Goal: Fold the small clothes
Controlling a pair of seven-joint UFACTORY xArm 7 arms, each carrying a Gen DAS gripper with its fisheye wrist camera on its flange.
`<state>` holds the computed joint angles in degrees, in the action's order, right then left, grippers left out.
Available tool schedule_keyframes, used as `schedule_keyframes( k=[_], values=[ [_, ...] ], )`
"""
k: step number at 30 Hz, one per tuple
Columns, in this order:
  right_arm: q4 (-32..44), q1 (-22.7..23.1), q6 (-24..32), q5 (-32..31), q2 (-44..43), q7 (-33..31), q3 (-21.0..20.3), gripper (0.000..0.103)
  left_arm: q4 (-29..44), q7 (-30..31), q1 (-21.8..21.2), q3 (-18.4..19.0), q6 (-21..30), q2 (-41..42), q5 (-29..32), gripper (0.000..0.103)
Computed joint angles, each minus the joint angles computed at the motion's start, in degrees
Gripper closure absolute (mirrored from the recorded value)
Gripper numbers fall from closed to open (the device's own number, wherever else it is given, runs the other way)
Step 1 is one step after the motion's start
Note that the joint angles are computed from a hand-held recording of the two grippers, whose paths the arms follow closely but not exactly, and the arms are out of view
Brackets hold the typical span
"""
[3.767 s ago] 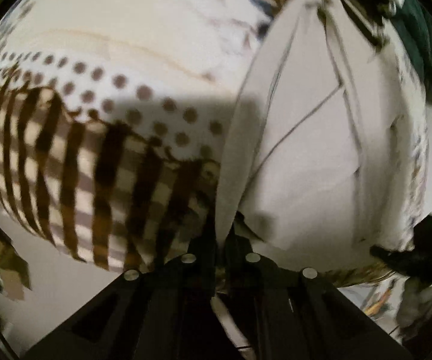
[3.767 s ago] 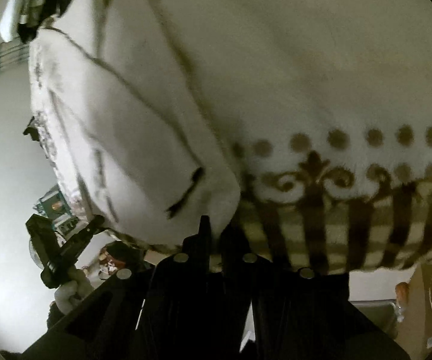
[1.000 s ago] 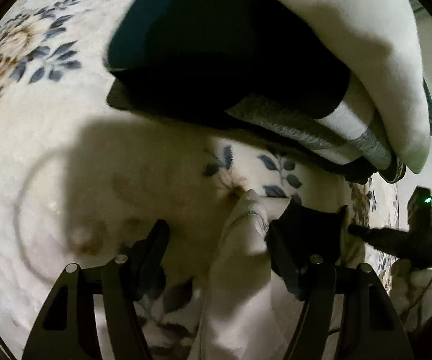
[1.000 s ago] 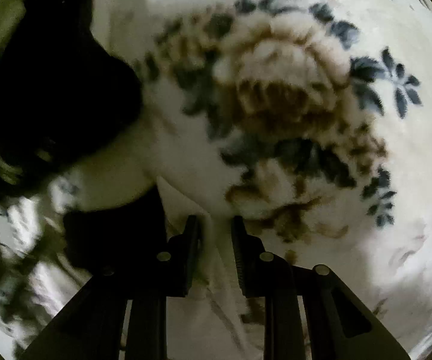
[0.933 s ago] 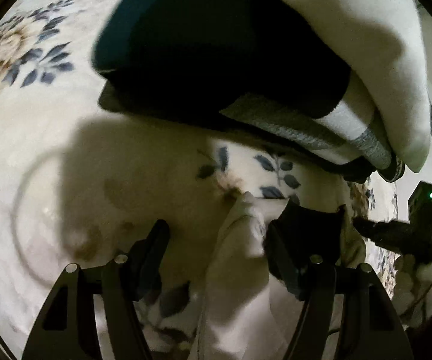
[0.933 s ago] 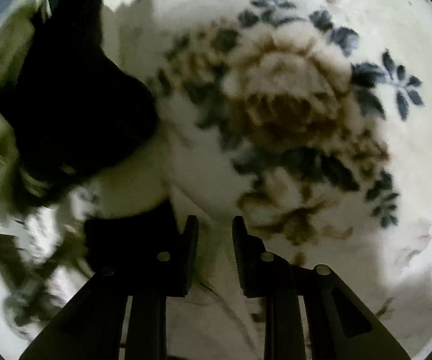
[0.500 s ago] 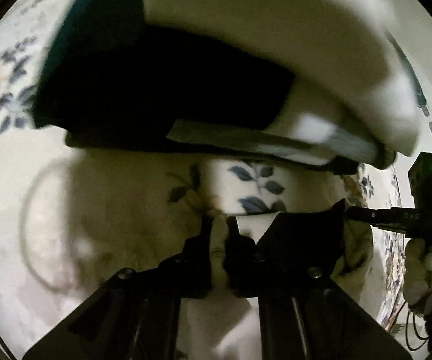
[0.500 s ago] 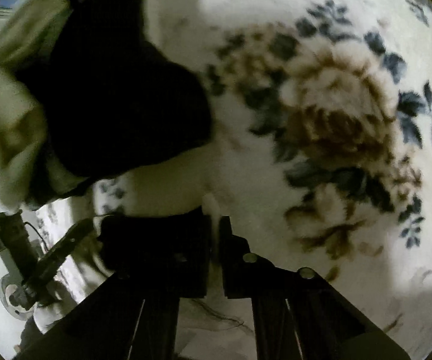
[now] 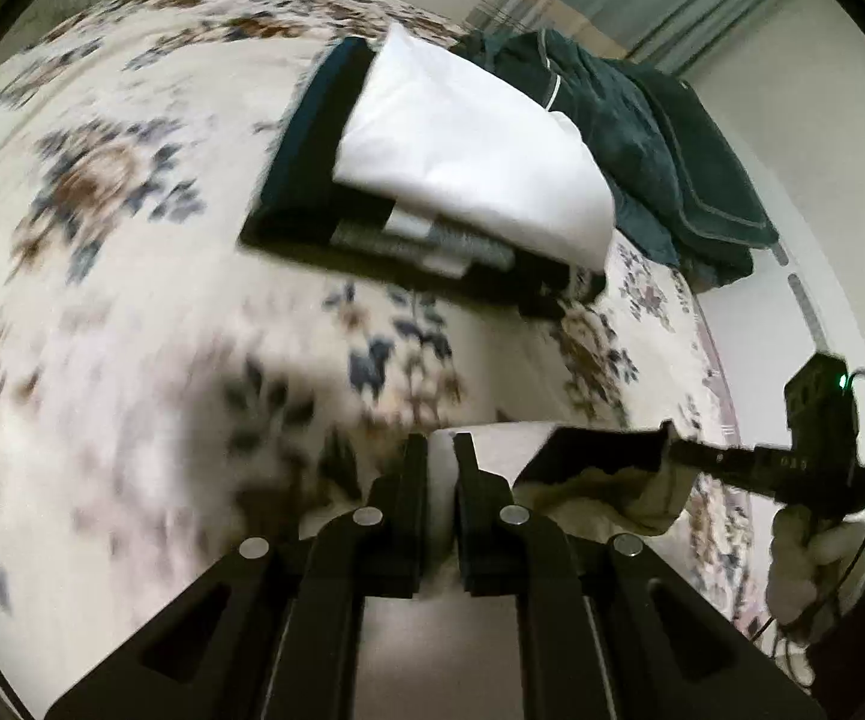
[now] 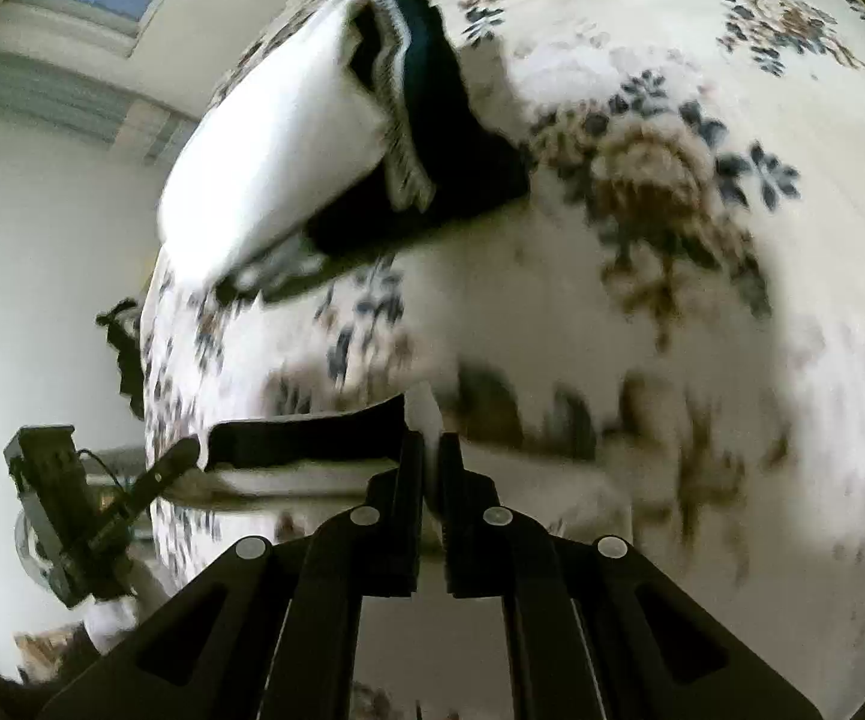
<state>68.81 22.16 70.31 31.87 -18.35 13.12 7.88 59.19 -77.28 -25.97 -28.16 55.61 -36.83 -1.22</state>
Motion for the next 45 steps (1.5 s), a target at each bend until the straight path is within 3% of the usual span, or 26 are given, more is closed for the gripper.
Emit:
schedule_keyframes(
  k=[2, 9, 14, 16, 17, 18, 19, 20, 21, 25, 28, 29, 31, 32, 33, 34, 37, 40, 45],
  values=[
    [-4.8, 0.6, 2.1, 0.8, -6.0, 0.1, -0.1, 0.098, 0.4, -4.6, -0.7, -2.7, 3.2, -2.3, -1.2, 0.097],
    [-18.7, 3.5, 10.0, 1.4, -20.3, -0.1, -0.1, 0.098, -3.5, -17.6, -5.1, -8.9, 5.1, -5.8, -7.7, 0.097],
    [-21.9, 4.6, 17.9, -1.3, -22.2, -2.2, -0.2, 0.096, -7.9, -22.1, -11.3, -7.9, 1.1, -7.2, -14.0, 0.095],
    [-21.7, 4.2, 20.4, -1.1, -22.1, -3.3, -1.1, 0.089, -6.8, -22.9, -12.3, -7.1, 2.9, -7.5, -14.2, 0.078],
    [-21.5, 3.8, 21.5, -1.1, -22.0, -3.6, -1.4, 0.084, -6.5, -22.8, -12.2, -6.6, 3.2, -8.2, -13.6, 0.054],
    [-21.1, 3.2, 22.7, -0.8, -22.1, -3.8, -2.2, 0.072, -6.1, -22.9, -11.9, -6.5, 3.8, -8.8, -13.0, 0.035],
    [-20.7, 2.5, 23.3, -0.5, -22.1, -4.0, -2.8, 0.065, -6.0, -22.9, -11.3, -6.3, 4.1, -9.5, -12.1, 0.033],
    [-20.3, 1.3, 23.4, -0.4, -22.5, -3.7, -3.4, 0.054, -6.3, -22.3, -10.5, -5.7, 4.0, -10.2, -11.2, 0.033],
    [-20.2, -0.2, 22.7, -0.2, -23.0, -2.9, -3.8, 0.051, -7.1, -21.6, -10.1, -5.0, 3.4, -10.5, -11.0, 0.033],
    [-21.7, -4.9, 16.5, 2.8, -22.6, 0.8, -5.0, 0.051, -11.3, -16.6, -7.9, -1.9, -1.0, -9.3, -9.5, 0.033],
    [-23.3, -6.6, 7.4, 3.8, -19.6, 2.5, -3.7, 0.051, -13.5, -11.5, -7.2, 0.6, -6.5, -4.9, -8.9, 0.034],
    [-23.2, -6.4, 5.5, 4.2, -17.8, 2.6, -3.6, 0.051, -13.2, -9.8, -7.0, 1.3, -6.8, -2.5, -8.5, 0.037],
    [-22.1, -5.8, 2.9, 2.9, -13.4, 3.3, -2.5, 0.051, -13.3, -5.7, -8.1, 3.2, -8.6, 1.2, -9.1, 0.071],
    [-21.6, -5.6, 1.8, 1.4, -11.4, 3.8, -1.8, 0.053, -12.5, -3.5, -8.9, 4.4, -7.3, 3.6, -9.8, 0.086],
    [-21.4, -5.3, 0.9, 0.0, -10.3, 4.2, -1.2, 0.072, -12.5, -2.6, -9.2, 4.7, -7.0, 4.3, -10.0, 0.088],
    [-21.1, -5.2, -0.3, -1.8, -9.5, 4.9, -0.5, 0.100, -12.7, -2.6, -9.1, 4.6, -7.0, 4.1, -9.7, 0.091],
    [-19.9, -4.7, -4.3, -10.0, -9.2, 7.8, 2.8, 0.101, -13.8, -4.1, -8.9, 4.0, -6.3, 1.1, -9.1, 0.095],
    [-19.9, -3.6, -4.9, -13.3, -9.1, 10.5, 3.4, 0.101, -15.4, -5.3, -9.2, 3.6, -6.1, -1.2, -9.8, 0.095],
    [-18.6, -2.2, -1.2, -9.1, -6.8, 10.9, -0.3, 0.098, -20.3, -9.0, -10.0, 4.0, -11.9, -5.5, -13.4, 0.091]
  ],
)
